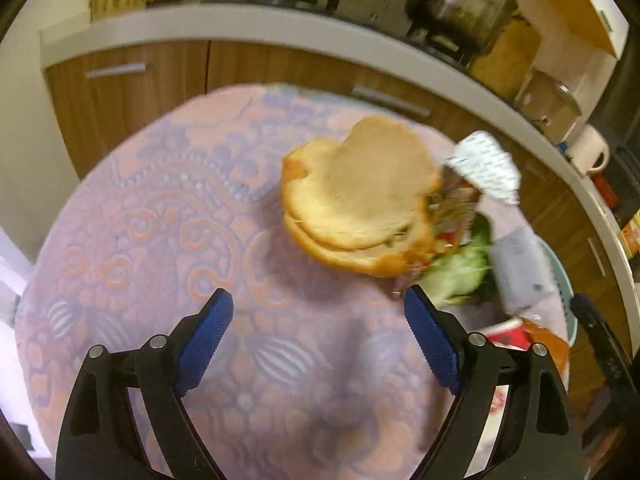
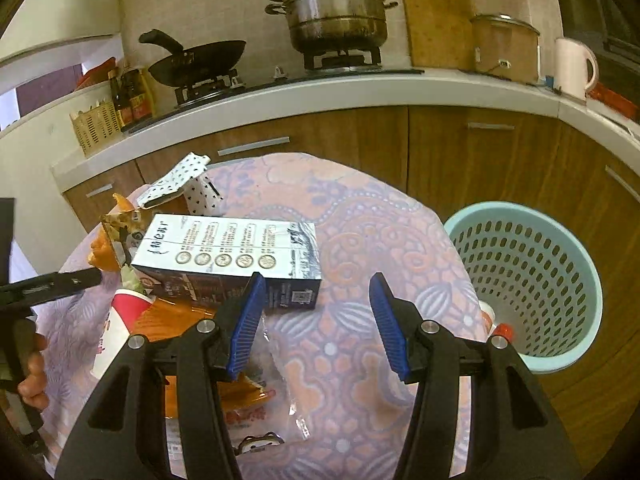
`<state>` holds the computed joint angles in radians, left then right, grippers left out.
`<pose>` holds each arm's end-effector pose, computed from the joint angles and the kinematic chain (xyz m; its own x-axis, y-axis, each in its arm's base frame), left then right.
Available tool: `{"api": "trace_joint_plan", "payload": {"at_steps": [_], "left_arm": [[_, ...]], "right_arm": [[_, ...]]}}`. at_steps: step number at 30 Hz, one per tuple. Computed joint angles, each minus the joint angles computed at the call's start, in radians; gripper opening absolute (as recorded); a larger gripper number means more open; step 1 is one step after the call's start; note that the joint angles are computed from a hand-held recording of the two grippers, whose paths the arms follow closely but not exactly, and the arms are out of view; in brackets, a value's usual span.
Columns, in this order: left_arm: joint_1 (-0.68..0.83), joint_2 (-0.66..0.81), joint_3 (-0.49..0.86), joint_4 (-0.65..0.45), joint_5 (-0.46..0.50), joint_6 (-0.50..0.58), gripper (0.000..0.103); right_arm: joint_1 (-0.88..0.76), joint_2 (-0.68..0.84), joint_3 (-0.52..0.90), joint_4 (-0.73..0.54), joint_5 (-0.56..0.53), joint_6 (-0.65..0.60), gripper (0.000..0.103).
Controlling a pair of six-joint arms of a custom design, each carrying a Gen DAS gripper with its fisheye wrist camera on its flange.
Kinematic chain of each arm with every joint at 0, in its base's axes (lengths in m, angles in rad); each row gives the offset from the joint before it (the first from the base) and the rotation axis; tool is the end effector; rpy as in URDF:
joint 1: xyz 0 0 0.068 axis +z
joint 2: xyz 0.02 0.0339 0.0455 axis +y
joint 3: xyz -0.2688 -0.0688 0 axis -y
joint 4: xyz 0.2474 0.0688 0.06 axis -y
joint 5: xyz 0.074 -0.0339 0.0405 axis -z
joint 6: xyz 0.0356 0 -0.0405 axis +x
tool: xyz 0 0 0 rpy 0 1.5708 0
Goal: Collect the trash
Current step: 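Move both tools back over the table toward the orange peel, then grasp the orange peel with the left tool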
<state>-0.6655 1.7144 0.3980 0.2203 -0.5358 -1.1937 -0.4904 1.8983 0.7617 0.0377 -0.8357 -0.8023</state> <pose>0.1895 -0.1256 0.0622 -0.5806 -0.5606 -0.5905 -0.5226 0.8127 -0.2578 0.2854 -0.1225 0.0816 -0.5594 -0.2479 -0.7910 -0.5521 0.8232 0.1324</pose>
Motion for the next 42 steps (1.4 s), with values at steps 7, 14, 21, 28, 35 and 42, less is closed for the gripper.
{"api": "trace_joint_plan", "payload": {"at_steps": [7,14,21,28,35,42], "left_arm": [[0.118,0.036,0.021,0.104,0.077,0.162,0.084],[0.197,0.078,0.091,0.124,0.120,0.249,0.085],[0.217,0.115,0.071,0.221,0.152,0.269,0.076],[0.096,0.164,0.202,-0.056,0.014,0.222,0.080],[0.110,0.131,0.153,0.006,0.012,0.209,0.062],[0.064,0.054,0.058,0.062,-0.032,0.165,0.037]], "right_arm": [[0.017,0.003,-0.003,0.017,0.017,0.005,0.051],[0.031,-0.002,-0.024,0.049,0.040,0.001,0.051],[0.040,0.011,-0.011,0.044,0.053,0.011,0.051],[0.047,0.007,-0.024,0.059,0.063,0.009,0.051],[0.045,0.014,-0.005,0.028,0.064,0.009,0.051],[0.040,-0.007,-0.044,0.080,0.055,0.003,0.051]]}}
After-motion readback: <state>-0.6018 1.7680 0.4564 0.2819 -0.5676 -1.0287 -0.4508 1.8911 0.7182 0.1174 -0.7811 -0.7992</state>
